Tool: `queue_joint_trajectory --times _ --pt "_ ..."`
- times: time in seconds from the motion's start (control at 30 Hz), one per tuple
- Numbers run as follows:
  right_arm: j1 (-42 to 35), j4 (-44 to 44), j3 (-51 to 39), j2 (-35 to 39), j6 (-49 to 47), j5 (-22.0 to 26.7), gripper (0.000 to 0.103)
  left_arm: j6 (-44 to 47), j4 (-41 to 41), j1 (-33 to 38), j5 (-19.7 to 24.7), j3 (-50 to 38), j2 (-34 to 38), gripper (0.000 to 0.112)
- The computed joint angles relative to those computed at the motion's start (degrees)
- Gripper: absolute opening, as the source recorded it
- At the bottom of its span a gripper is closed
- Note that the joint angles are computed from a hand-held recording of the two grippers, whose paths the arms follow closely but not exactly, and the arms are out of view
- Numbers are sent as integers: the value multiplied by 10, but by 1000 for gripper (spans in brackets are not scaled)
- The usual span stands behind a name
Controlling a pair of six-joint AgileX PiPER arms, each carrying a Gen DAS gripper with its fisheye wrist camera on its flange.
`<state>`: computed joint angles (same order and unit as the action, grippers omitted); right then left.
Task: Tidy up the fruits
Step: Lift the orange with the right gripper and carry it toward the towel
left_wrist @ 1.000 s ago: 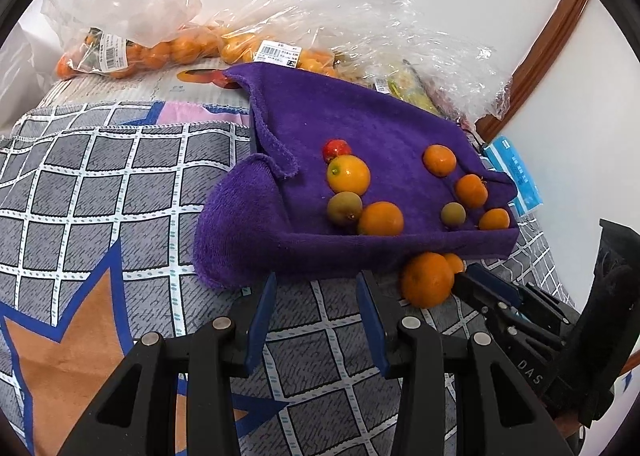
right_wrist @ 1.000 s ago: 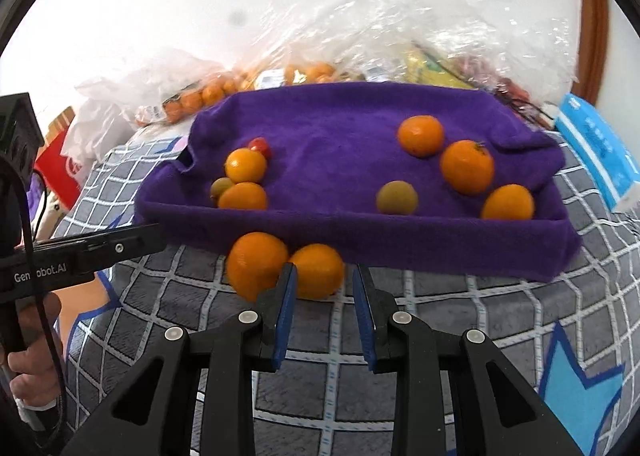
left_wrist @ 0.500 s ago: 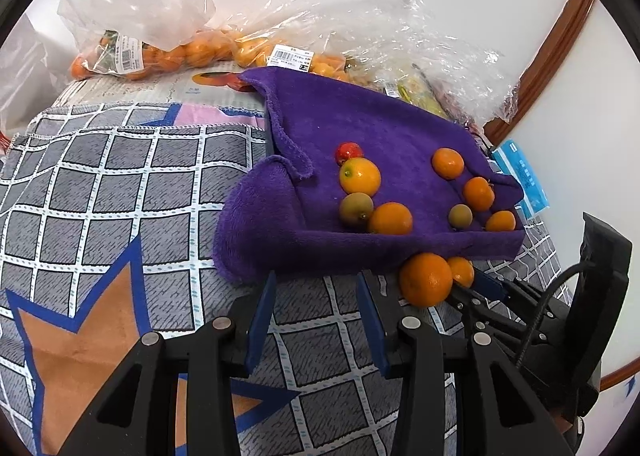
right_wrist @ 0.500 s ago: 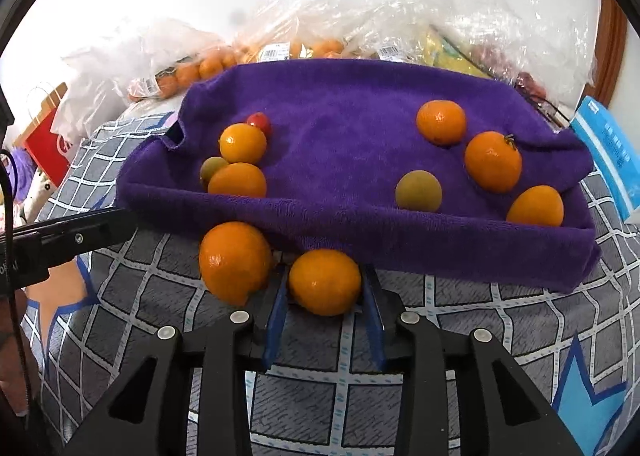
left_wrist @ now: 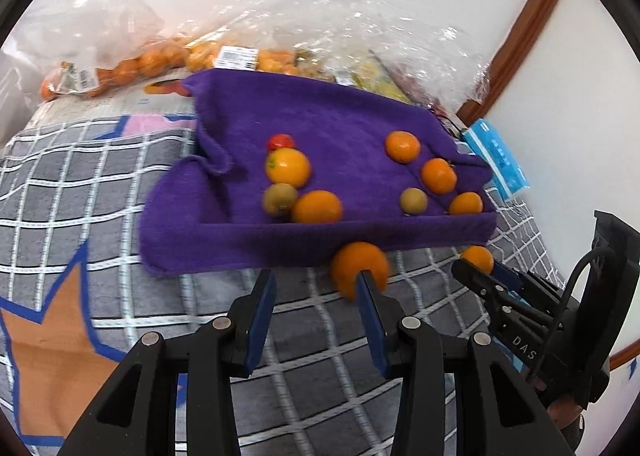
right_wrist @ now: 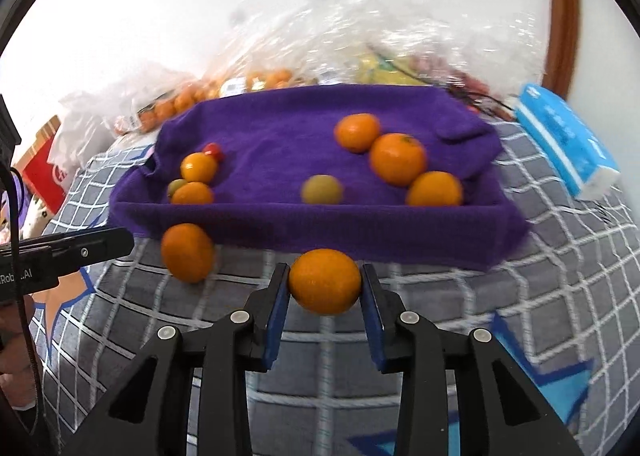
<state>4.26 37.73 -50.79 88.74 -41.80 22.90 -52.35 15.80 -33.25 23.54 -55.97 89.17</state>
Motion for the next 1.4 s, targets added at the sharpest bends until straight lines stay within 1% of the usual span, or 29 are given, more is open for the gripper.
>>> queue_joint_trajectory --times 0.23,0.33,0.4,0.47,0.53,0.6,0.63,0.7,0.77,0.8,0.87,0.9,1.03,1.1,1.4 --pt "-84 53 18 -16 -78 21 35 41 -42 -27 12 -69 64 42" --pt "-104 68 21 -14 -98 26 35 28 -27 -39 23 -100 90 43" --pt "-115 75 21 -12 -111 28 35 -13 17 -52 36 -117 102 47" --pt "-123 80 19 -10 -119 32 35 -40 51 -64 61 -138 115 50" --pt "-132 87 17 -6 -131 37 35 -75 100 -80 105 -166 138 51" --pt "-136 91 15 -2 -136 39 35 -88 122 -85 127 -180 152 51" --pt "-138 94 15 0 -139 40 35 -93 124 -84 128 -181 155 51" --pt "-136 95 13 4 -139 38 35 -82 102 -72 115 -175 153 51" --pt "-133 92 13 8 -135 36 35 -36 41 -53 97 -171 156 51" --pt "-131 89 12 9 -132 35 35 -40 36 -48 81 -161 157 50" --pt "-126 84 12 9 -127 31 35 -74 66 -52 78 -150 148 38" --pt "-123 79 12 9 -121 30 35 -69 62 -52 80 -151 148 36" --pt "-112 62 9 6 -98 27 35 -40 32 -43 51 -128 132 35" --pt "-104 51 8 2 -83 25 35 -48 36 -45 46 -120 124 35" --pt "-63 3 11 -33 -18 19 35 -66 59 -55 45 -82 65 35"
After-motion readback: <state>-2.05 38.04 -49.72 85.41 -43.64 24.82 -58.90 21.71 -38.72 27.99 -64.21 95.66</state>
